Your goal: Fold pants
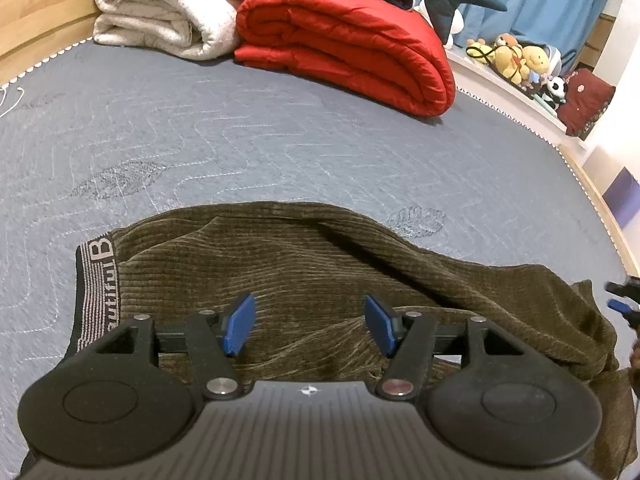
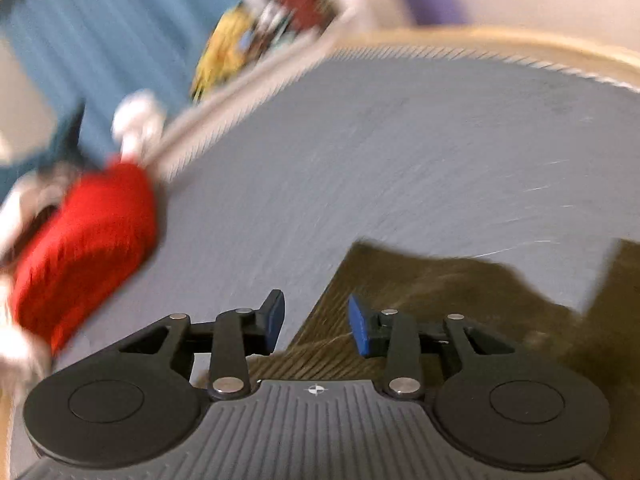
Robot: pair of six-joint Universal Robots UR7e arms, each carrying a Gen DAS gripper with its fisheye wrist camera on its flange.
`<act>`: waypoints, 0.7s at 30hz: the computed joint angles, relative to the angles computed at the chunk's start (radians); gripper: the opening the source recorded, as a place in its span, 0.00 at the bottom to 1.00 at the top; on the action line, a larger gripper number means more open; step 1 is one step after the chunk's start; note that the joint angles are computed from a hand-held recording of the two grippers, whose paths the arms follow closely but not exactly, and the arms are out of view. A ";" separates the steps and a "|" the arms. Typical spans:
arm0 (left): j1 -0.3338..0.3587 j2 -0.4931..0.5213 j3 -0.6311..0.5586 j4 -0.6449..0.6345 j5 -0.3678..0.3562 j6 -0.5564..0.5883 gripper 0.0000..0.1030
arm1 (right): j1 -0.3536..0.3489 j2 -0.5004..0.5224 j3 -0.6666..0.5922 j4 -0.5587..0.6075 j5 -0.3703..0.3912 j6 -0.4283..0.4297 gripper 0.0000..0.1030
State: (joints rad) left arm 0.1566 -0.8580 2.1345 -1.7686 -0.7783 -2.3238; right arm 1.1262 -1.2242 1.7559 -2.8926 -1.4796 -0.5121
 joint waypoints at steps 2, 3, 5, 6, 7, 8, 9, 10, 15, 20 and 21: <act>-0.004 0.000 -0.004 0.018 -0.002 -0.006 0.65 | 0.038 0.064 -0.057 0.016 -0.085 -0.073 0.40; -0.006 -0.001 -0.006 0.032 -0.002 -0.006 0.65 | 0.053 0.102 -0.093 0.024 -0.121 -0.113 0.42; -0.007 0.000 -0.010 0.050 -0.004 0.001 0.65 | 0.074 0.168 -0.153 0.034 -0.191 -0.136 0.48; -0.006 0.001 -0.012 0.058 -0.007 0.004 0.65 | 0.082 0.197 -0.179 0.030 -0.216 -0.131 0.48; -0.005 0.000 -0.013 0.063 -0.011 0.007 0.65 | 0.083 0.204 -0.169 0.014 -0.229 -0.127 0.50; -0.003 -0.001 -0.011 0.063 -0.014 0.010 0.65 | 0.089 0.237 -0.200 0.012 -0.255 -0.116 0.52; -0.002 -0.003 -0.009 0.062 -0.016 0.013 0.65 | 0.096 0.257 -0.209 -0.002 -0.291 -0.110 0.52; -0.001 -0.006 -0.007 0.063 -0.015 0.014 0.65 | 0.106 0.286 -0.231 -0.018 -0.334 -0.112 0.50; 0.002 0.000 -0.019 0.091 0.002 0.027 0.65 | 0.150 0.379 -0.258 -0.237 -0.452 -0.196 0.10; 0.012 0.011 -0.033 0.145 0.005 0.018 0.65 | 0.139 0.453 -0.328 -0.602 -0.311 -0.227 0.07; 0.016 0.009 -0.031 0.144 0.004 0.020 0.65 | 0.133 0.461 -0.363 -0.584 -0.263 -0.200 0.07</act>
